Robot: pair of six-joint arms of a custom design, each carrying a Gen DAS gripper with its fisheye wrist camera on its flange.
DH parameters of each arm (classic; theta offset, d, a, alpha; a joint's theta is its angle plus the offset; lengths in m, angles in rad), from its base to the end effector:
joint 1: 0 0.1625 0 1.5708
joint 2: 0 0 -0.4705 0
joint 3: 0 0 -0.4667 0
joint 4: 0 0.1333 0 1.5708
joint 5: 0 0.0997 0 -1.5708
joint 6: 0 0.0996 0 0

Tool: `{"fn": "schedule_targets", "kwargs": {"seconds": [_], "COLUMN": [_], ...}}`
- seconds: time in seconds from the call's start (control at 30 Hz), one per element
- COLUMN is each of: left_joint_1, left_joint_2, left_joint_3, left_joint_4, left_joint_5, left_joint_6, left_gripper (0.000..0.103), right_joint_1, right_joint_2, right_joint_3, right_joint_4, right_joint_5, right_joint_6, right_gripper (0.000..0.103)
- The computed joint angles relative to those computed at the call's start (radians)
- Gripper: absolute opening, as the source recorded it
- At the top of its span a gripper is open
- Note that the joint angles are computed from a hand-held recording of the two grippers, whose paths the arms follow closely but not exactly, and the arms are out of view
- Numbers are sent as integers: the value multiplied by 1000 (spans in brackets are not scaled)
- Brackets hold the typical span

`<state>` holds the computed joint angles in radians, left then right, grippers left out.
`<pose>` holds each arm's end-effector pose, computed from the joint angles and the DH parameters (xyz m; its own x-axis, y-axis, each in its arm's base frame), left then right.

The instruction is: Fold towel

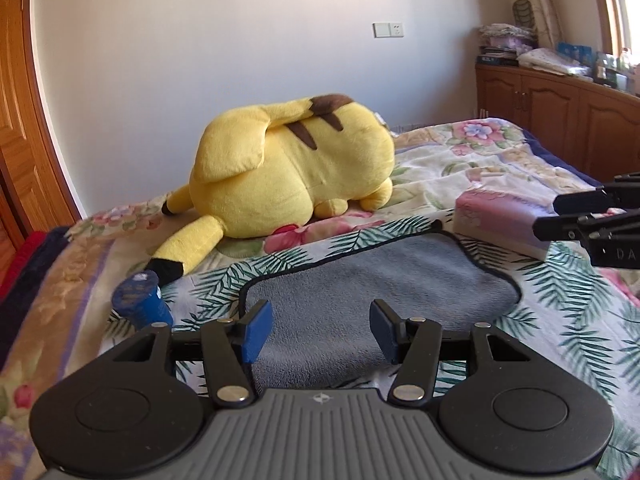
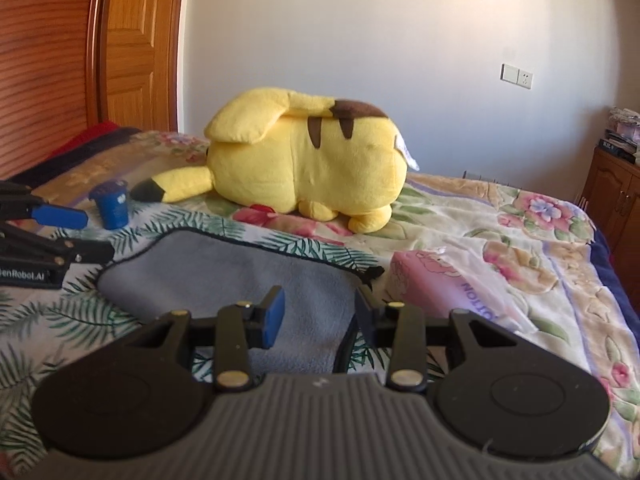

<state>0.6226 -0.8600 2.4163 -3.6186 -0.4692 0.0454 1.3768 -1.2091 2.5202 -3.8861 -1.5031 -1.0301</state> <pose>-0.2140 -0.4271 0.0598 -0.5725 0.1451 -0.8070 0.7429 0.5081 -0.4358 0.0557 -0.4427 0.1823 -0.5983 -0.3814 0.7047 -0.7955 0.3880 -0.4654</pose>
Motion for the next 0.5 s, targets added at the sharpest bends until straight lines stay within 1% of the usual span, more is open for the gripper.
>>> {"fn": "schedule_targets", "kwargs": {"seconds": [0.03,0.1,0.13,0.2,0.27,0.33,0.37,0.4,0.43,0.47,0.5], "left_joint_1": [-18,-56,-74,-112,-147,-180,-197,-213,-231,-245,-257], "left_joint_2": [-14,-46,-60,-85,-109,-135,-151,-169,-187,-202,-217], "left_joint_3": [11,33,43,62,78,93,100,106,112,118,123], "left_joint_4": [22,82,110,156,202,252,290,338,386,418,446], "left_joint_5": [9,25,33,51,67,77,86,95,105,110,111], "left_joint_6": [-22,-73,-97,-142,-189,-237,-269,-306,-346,-374,-397], "left_gripper": [39,46,48,60,68,73,77,81,83,85,87], "right_joint_1": [4,12,16,28,32,39,43,46,48,49,48], "right_joint_2": [-17,-54,-73,-108,-146,-176,-187,-197,-210,-223,-234], "right_joint_3": [9,27,36,51,67,77,82,88,94,99,106], "right_joint_4": [5,22,30,38,51,59,55,49,49,50,46], "right_joint_5": [3,7,7,9,17,16,13,12,13,16,20], "right_joint_6": [9,23,27,40,58,78,86,93,100,105,108], "right_gripper": [40,40,40,41,49,65,68,76,84,88,95]}}
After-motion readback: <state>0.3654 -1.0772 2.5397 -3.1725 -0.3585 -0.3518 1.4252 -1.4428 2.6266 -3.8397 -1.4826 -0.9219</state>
